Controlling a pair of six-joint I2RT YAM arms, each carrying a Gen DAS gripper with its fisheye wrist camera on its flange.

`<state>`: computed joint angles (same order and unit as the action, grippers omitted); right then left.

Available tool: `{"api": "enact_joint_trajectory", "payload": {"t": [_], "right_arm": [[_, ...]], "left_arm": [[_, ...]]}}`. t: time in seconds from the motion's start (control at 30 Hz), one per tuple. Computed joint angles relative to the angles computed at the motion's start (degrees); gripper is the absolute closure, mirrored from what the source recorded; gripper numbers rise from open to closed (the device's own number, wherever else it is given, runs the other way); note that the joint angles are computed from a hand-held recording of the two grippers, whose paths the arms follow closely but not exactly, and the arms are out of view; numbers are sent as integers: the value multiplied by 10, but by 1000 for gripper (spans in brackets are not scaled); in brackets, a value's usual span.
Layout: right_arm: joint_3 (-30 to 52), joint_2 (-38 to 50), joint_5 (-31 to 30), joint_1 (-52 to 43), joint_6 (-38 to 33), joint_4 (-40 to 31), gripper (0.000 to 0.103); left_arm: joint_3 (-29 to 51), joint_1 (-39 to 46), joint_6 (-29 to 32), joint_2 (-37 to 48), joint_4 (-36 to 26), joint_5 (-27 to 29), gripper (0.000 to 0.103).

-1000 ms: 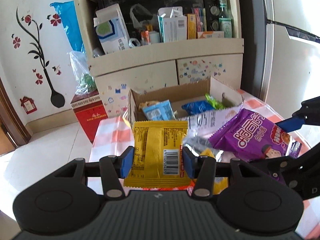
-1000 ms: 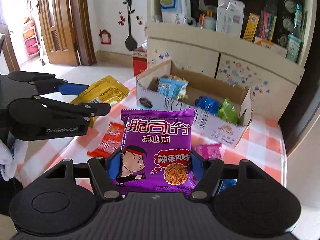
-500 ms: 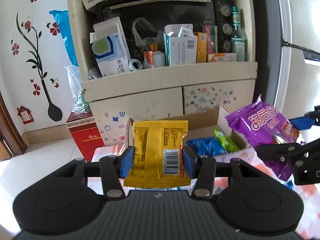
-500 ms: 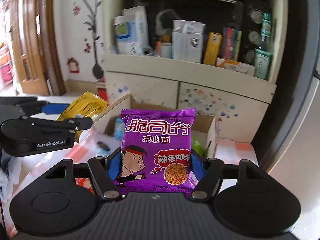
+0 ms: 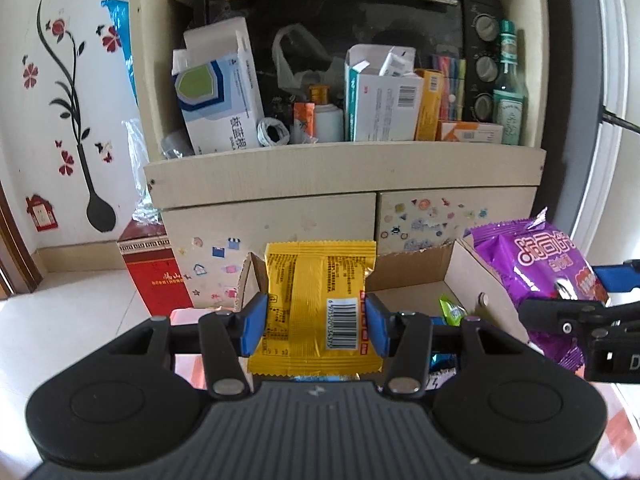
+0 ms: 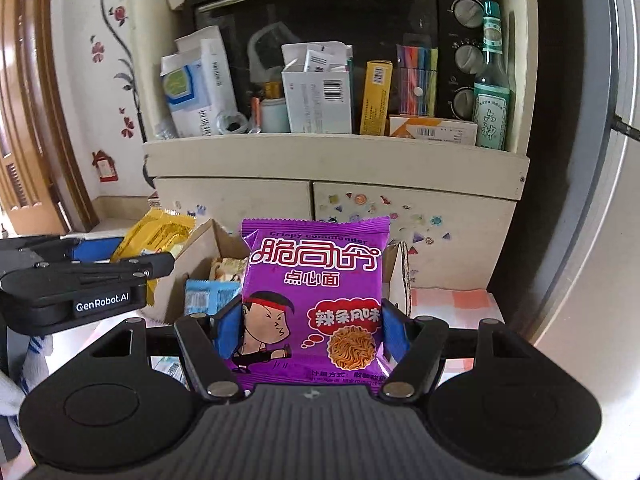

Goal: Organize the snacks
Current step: 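Lift the yellow and purple packets and carry both over the box, then lower both packets into the box, open both grippers and withdraw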

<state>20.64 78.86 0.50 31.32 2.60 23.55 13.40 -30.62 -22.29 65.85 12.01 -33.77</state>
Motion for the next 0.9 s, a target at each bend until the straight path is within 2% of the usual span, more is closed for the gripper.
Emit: {"api": "enact_joint_trajectory", "payload": {"t": [0.3, 0.37, 0.4, 0.43, 0.53, 0.7, 0.9], "right_arm": [[63, 120, 3, -14, 55, 61, 28], [79, 162, -2, -25, 82, 90, 26], [85, 176, -8, -31, 96, 95, 21], [92, 186, -17, -37, 110, 91, 17], [95, 190, -47, -50, 135, 86, 15], [90, 166, -45, -53, 123, 55, 13], [79, 131, -54, -55, 72, 15, 9]], "left_arm": [[33, 59, 24, 136, 120, 57, 51], [39, 69, 25, 175, 152, 68, 36], [40, 70, 18, 189, 162, 66, 28], [39, 72, 10, 198, 170, 68, 26], [42, 82, -2, 196, 158, 88, 25], [34, 74, 4, 158, 128, 78, 23], [15, 47, 26, 117, 83, 59, 22]]}}
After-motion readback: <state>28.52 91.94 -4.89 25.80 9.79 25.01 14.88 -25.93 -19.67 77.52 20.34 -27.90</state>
